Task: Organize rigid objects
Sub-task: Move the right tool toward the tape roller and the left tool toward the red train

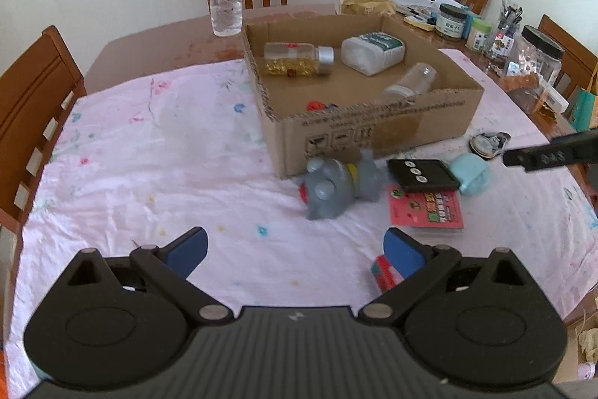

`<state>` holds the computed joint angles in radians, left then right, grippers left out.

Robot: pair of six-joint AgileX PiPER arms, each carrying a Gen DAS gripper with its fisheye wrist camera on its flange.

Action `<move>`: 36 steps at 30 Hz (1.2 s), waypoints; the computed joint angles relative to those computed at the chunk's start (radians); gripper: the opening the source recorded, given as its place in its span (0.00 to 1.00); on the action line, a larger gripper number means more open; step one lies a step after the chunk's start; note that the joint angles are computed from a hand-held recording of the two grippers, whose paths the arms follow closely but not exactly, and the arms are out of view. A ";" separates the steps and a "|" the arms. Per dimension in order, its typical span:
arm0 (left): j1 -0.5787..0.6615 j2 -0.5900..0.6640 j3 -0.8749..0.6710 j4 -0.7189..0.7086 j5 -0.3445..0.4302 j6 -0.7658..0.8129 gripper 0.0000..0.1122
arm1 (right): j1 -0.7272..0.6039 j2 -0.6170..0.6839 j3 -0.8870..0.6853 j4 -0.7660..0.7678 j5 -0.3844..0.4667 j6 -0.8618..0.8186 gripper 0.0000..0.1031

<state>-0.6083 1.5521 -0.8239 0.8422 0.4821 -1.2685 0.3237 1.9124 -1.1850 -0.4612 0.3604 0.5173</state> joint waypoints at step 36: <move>-0.179 0.278 -0.203 -0.235 -0.037 -0.083 0.89 | -0.183 0.218 -0.155 1.030 -0.084 -1.299 1.00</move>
<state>-0.7873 1.8300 -1.0268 0.6071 0.4452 -1.3519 0.1409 2.1302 -1.3398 0.5688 0.2765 -0.7817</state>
